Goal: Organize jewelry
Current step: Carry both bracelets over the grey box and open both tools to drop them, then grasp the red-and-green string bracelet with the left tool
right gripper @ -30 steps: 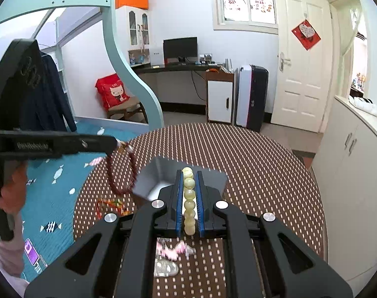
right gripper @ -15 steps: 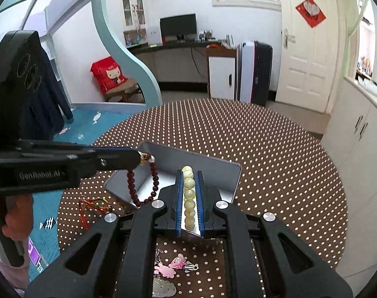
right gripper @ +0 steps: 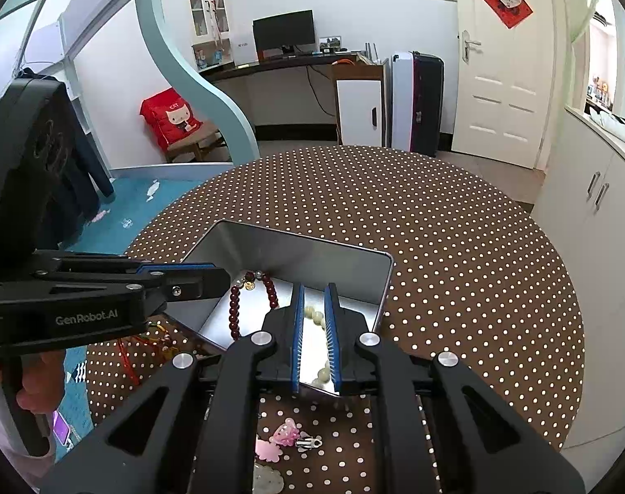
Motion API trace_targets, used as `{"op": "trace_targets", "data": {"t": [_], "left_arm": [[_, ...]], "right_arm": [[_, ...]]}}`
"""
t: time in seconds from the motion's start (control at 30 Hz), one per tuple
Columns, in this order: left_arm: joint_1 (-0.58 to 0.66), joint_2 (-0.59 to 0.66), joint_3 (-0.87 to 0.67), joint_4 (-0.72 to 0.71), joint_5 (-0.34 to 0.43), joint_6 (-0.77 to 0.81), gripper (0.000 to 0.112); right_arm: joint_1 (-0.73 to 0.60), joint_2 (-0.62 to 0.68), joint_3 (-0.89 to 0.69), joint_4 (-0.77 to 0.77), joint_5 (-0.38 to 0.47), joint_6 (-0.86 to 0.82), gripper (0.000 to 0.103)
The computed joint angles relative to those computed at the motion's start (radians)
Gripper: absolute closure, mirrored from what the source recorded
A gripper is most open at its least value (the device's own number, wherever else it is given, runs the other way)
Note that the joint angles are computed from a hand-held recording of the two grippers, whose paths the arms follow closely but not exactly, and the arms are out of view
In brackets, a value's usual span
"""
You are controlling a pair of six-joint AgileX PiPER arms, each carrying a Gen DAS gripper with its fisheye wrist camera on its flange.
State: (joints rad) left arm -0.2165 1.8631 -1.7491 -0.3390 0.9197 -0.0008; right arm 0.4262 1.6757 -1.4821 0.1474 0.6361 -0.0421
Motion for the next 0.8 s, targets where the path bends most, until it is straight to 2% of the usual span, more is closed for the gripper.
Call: {"op": "trace_targets", "data": {"t": [0.37, 0.43, 0.47, 0.53, 0.57, 0.6, 0.63, 0.67, 0.73, 0.8], "left_arm": [[-0.026, -0.040, 0.047, 0.042, -0.012, -0.028, 0.104], [-0.028, -0.053, 0.066, 0.044, -0.022, -0.028, 0.095], [-0.032, -0.061, 0.075, 0.055, -0.028, -0.036, 0.091], [-0.038, -0.092, 0.115, 0.068, -0.049, -0.042, 0.081], [-0.041, -0.107, 0.130, 0.077, -0.058, -0.045, 0.078], [-0.042, -0.121, 0.141, 0.086, -0.064, -0.048, 0.071], [-0.043, -0.138, 0.156, 0.099, -0.072, -0.053, 0.065], [-0.049, -0.165, 0.183, 0.131, -0.089, -0.070, 0.062], [-0.051, -0.205, 0.222, 0.163, -0.108, -0.084, 0.046], [-0.048, -0.259, 0.280, 0.197, -0.138, -0.096, 0.037]], "right_arm": [[-0.006, -0.032, 0.029, 0.002, -0.004, -0.001, 0.091], [-0.004, -0.041, 0.036, 0.006, -0.007, -0.003, 0.090], [-0.001, -0.049, 0.044, -0.001, -0.011, 0.002, 0.085], [0.005, -0.065, 0.061, -0.015, -0.024, 0.015, 0.069], [0.009, -0.080, 0.074, -0.023, -0.036, 0.020, 0.058], [0.013, -0.088, 0.083, -0.031, -0.044, 0.024, 0.051], [0.018, -0.098, 0.092, -0.040, -0.051, 0.028, 0.049], [0.023, -0.112, 0.102, -0.056, -0.057, 0.042, 0.044], [0.025, -0.132, 0.120, -0.067, -0.067, 0.057, 0.033], [0.027, -0.154, 0.140, -0.078, -0.076, 0.072, 0.021]]}}
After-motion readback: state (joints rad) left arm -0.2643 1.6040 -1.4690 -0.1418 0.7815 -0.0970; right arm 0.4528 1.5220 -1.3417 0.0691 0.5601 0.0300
